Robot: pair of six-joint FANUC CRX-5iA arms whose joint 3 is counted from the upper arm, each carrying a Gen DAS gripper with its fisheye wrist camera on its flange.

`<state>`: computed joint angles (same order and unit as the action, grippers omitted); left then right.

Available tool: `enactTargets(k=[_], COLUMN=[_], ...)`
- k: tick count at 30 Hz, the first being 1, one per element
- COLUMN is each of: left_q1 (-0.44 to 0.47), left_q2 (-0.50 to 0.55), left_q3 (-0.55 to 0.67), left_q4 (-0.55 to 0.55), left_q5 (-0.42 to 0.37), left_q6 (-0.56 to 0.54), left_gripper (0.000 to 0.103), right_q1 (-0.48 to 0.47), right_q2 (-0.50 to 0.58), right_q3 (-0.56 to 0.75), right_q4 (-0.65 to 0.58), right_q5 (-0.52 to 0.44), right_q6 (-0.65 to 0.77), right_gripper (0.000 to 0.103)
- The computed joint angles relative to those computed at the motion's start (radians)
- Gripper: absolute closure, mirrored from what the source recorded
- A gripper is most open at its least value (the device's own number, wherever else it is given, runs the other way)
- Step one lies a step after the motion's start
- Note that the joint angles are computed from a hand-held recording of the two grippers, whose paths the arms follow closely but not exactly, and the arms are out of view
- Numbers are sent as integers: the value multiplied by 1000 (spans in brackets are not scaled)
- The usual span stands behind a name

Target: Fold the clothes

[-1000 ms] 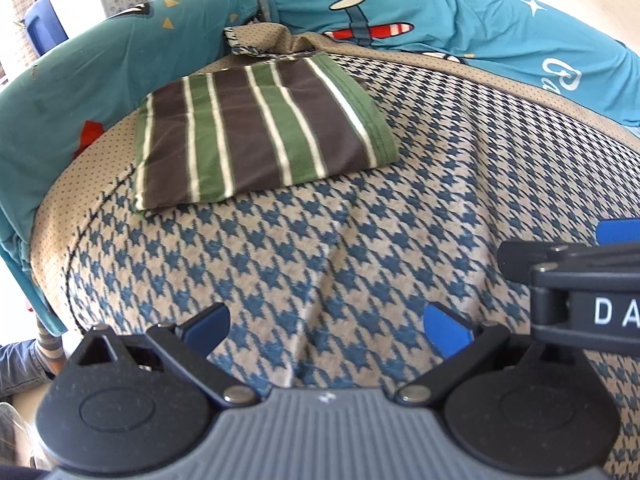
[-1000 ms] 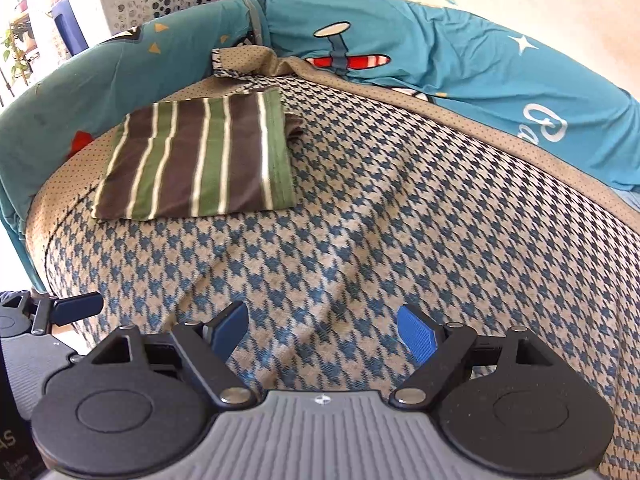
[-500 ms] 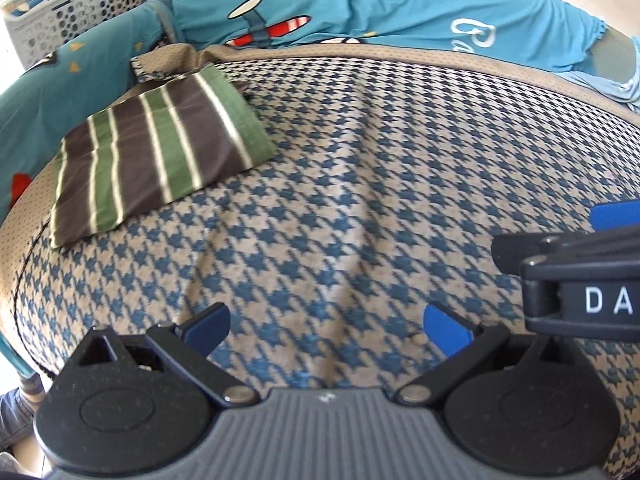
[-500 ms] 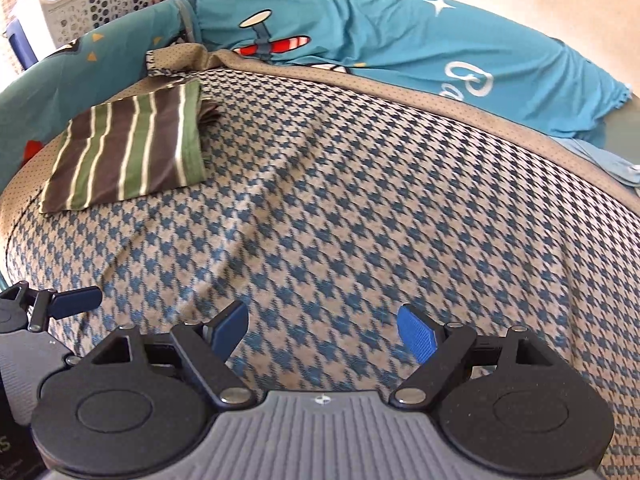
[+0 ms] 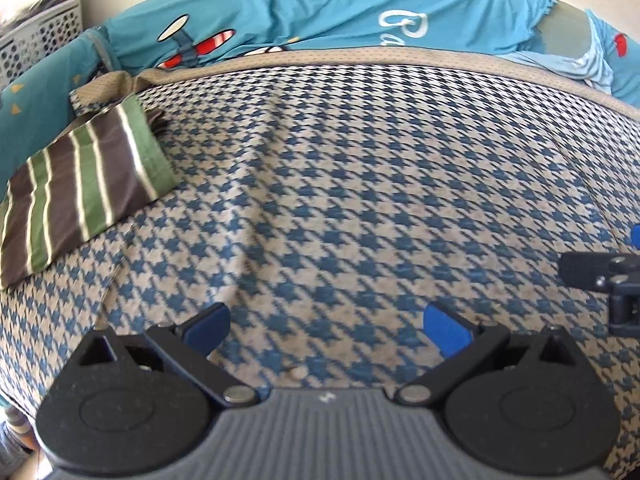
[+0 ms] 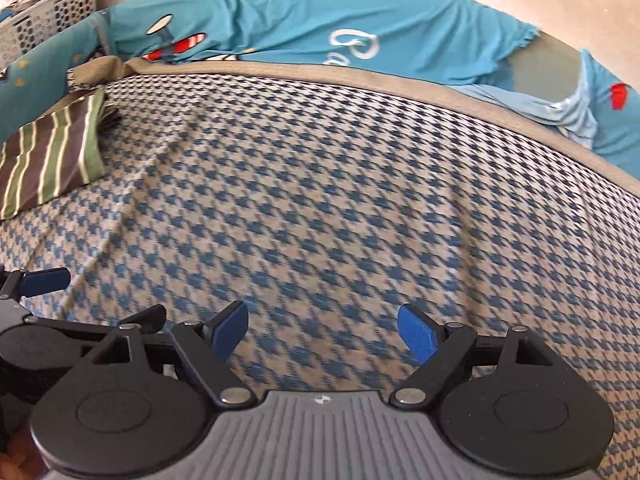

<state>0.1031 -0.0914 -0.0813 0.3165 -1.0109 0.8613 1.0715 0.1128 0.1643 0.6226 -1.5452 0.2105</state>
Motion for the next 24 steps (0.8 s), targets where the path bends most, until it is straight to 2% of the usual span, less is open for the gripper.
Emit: enactTargets(k=[13,20,24], left_q1=[-137,-208,-238], left_q2=[40,74,102], left_q3=[40,70,100], left_q4=[-59,-101,-123], left_q5=[3,29,34], left_q6=[75,164,213], left_gripper=[0,0,0], right_q1=[-18,-36,-50], right_q2=[-225,-310,-357], right_q3=[-230,-340,-395], right_q4=[-53,-43,-35], right_q5=[-58,-63,-47], right_q6=[-143,-169,-229], right_gripper=[21,21,21])
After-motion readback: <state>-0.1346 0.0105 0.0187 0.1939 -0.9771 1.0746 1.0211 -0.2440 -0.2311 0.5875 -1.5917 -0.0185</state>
